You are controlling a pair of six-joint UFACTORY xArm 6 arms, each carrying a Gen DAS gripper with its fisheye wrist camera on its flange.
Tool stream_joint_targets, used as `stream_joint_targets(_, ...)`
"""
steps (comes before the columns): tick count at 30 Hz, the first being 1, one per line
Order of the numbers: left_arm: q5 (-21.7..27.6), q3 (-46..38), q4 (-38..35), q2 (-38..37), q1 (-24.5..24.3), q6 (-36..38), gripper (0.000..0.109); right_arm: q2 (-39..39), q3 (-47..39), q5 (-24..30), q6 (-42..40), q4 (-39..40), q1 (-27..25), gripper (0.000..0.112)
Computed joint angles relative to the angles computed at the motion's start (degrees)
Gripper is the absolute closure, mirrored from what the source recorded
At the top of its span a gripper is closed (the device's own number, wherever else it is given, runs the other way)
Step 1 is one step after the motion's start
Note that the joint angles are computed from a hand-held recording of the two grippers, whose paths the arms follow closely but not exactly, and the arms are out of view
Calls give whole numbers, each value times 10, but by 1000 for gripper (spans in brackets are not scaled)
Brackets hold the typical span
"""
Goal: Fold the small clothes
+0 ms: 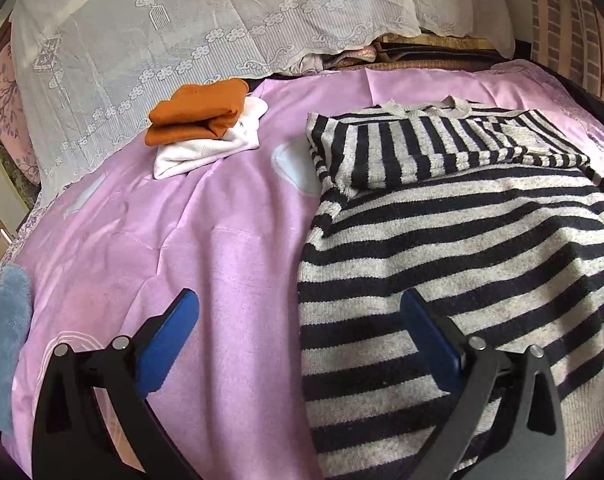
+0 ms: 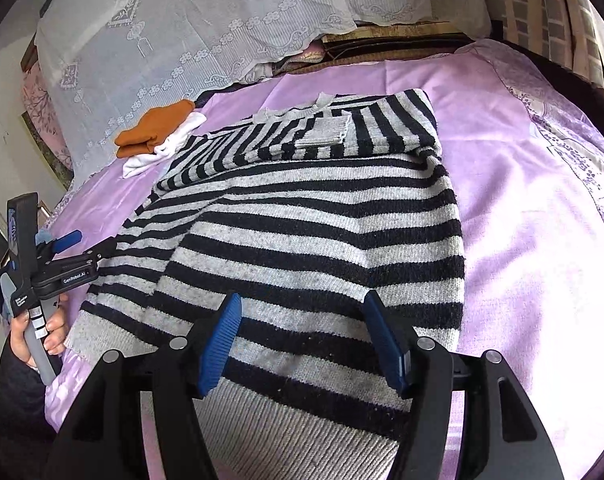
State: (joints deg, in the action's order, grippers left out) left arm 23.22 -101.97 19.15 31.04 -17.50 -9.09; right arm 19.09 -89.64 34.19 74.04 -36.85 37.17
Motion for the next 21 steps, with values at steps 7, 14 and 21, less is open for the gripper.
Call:
stream_joint_targets(7, 13, 39, -251, -46, -16, 228, 10, 40, -62, 6, -93, 58, 11, 48)
stream_joint_targets(14, 127, 15, -292, -17, -7, 250, 10, 26, -26, 4, -109, 91, 17, 47)
stream_joint_targets(21, 163, 60, -394, -59, 23, 334, 10, -90, 87, 31, -37, 51, 17, 47)
